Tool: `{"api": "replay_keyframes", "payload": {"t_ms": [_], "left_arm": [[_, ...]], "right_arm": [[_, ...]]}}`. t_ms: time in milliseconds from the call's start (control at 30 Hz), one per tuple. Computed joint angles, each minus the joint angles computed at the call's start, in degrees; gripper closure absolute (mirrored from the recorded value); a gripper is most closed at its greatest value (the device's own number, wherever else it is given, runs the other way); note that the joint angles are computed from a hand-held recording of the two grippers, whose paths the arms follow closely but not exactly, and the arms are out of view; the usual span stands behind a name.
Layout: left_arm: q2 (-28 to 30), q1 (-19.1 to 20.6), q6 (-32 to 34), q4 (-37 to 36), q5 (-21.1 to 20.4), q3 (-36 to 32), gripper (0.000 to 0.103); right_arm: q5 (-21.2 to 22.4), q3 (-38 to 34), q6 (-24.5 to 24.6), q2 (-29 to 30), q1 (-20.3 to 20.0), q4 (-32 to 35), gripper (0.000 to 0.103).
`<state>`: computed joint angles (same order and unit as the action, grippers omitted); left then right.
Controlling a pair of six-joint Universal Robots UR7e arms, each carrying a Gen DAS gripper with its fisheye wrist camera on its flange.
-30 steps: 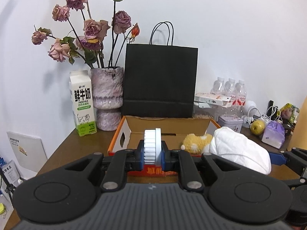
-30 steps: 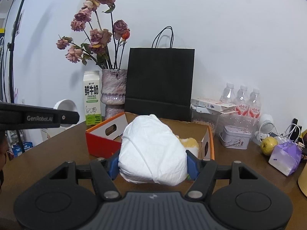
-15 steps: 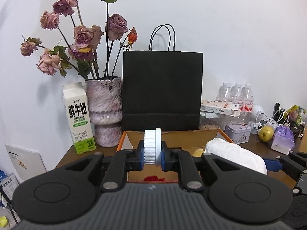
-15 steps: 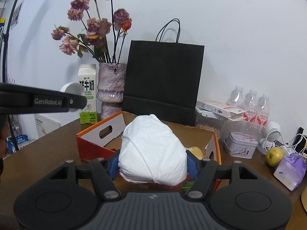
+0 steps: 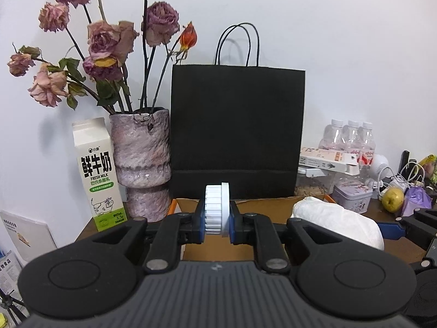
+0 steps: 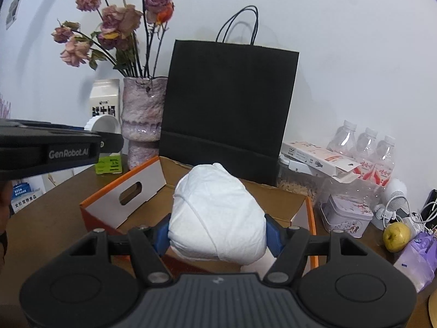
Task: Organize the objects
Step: 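Carry the white cap and white cloth toward the cardboard box with both tools, then open both grippers to drop the cap and cloth into the box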
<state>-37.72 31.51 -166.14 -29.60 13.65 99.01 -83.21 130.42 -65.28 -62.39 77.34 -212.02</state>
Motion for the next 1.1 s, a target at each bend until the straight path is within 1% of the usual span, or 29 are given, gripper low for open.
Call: {"api": "replay_keyframes", "payload": {"t_ms": [133, 300, 400, 533, 667, 733, 800, 867, 900, 933, 967, 1000, 1033, 1067, 1100], "left_arm": [[0.1, 1.8, 2.4, -1.3, 1.2, -1.0, 0.087], [1.1, 4.2, 2.5, 0.5, 2.4, -3.6, 0.087], [1.9, 5.8, 3.7, 0.8, 3.1, -5.2, 0.087], [2.9, 7.9, -0.2, 6.0, 5.6, -7.7, 0.087], [3.0, 10.0, -1.2, 7.2, 7.7, -8.6, 0.087], [3.5, 10.6, -1.6, 8.3, 7.7, -9.4, 0.087], [3.7, 11.1, -2.1, 9.5, 8.7, -9.8, 0.087], [4.1, 11.3, -3.8, 11.9, 9.4, -10.6, 0.08], [4.1, 11.3, -4.0, 11.9, 9.4, -10.6, 0.06], [3.9, 11.2, -3.2, 10.7, 9.4, -10.1, 0.032], [3.6, 11.0, -1.6, 8.2, 8.9, -9.2, 0.018], [3.3, 10.8, 0.3, 5.6, 8.2, -8.5, 0.0], [2.8, 10.6, 3.2, 1.5, 7.6, -7.2, 0.0], [2.5, 10.4, 4.6, -0.4, 7.2, -6.6, 0.0], [2.5, 10.3, 4.5, 0.0, 7.1, -6.7, 0.0]], "right_arm": [[-2.4, -3.0, 0.6, 1.9, 1.5, 1.2, 0.037], [-5.5, -7.0, 2.0, 4.6, 2.9, 2.9, 0.037], [-7.3, -9.4, 2.2, 6.6, 3.6, 3.4, 0.037], [-9.1, -12.3, 2.8, 8.8, 4.0, 4.9, 0.037], [-11.1, -15.3, 3.2, 11.1, 4.4, 5.8, 0.037], [-11.6, -16.0, 3.3, 11.8, 4.5, 6.0, 0.037], [-11.9, -16.6, 3.5, 12.1, 4.5, 6.6, 0.035], [-12.5, -16.9, 3.4, 12.3, 4.5, 7.3, 0.019], [-12.7, -16.9, 3.4, 12.5, 4.5, 6.7, 0.016], [-12.8, -16.9, 3.4, 12.6, 4.4, 6.3, 0.011], [-13.0, -16.8, 3.3, 12.6, 4.4, 6.2, 0.007], [-13.0, -16.8, 3.4, 12.5, 4.4, 6.3, 0.007], [-12.9, -16.6, 3.4, 12.4, 4.3, 6.4, 0.006], [-12.9, -16.5, 3.5, 12.3, 4.2, 6.3, 0.006], [-12.8, -16.4, 3.5, 12.2, 4.2, 6.2, 0.005]]}}
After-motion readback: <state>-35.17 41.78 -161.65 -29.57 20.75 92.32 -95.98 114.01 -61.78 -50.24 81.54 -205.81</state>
